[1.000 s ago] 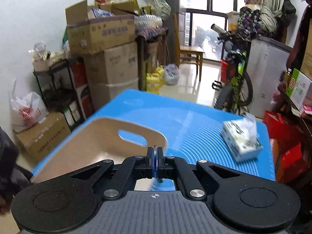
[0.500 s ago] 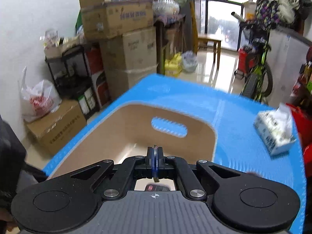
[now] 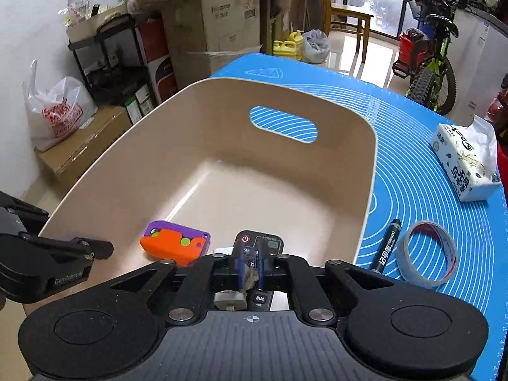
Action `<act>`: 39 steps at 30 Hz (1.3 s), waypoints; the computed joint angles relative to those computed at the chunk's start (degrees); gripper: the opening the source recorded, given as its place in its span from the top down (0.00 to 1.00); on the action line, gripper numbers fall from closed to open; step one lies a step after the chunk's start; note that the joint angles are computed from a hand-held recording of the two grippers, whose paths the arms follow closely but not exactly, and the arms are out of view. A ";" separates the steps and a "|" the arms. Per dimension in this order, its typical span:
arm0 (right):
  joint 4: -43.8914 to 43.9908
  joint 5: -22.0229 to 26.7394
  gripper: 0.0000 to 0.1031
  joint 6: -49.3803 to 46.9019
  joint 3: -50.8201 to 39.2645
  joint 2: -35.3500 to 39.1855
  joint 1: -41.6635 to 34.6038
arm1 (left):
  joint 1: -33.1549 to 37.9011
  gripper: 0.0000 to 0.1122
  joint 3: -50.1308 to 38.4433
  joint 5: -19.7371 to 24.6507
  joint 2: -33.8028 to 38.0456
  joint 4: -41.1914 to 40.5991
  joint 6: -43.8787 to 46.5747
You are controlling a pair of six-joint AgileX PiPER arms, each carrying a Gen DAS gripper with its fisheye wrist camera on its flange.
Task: Organize rigid objects
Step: 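Carry the keys into the basket and release them with the right tool, then grasp the black marker with the right tool and lift it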
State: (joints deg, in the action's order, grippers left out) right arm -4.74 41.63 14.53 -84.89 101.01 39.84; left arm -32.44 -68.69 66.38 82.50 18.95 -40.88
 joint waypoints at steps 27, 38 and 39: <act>5.31 -6.26 0.29 1.21 8.79 -6.73 -22.11 | -0.52 0.91 -0.42 0.33 0.33 0.00 -0.49; 12.30 -5.08 0.33 -5.05 8.88 1.04 -21.95 | 0.02 0.91 -0.33 0.12 0.18 -0.38 0.21; 12.07 -4.65 0.33 -4.97 8.32 1.76 -21.37 | 0.09 0.91 -0.31 0.13 0.14 -0.42 0.28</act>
State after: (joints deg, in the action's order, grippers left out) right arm 7.33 36.98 9.55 -76.56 102.77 18.47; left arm -32.35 -69.01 66.51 82.64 18.53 -40.59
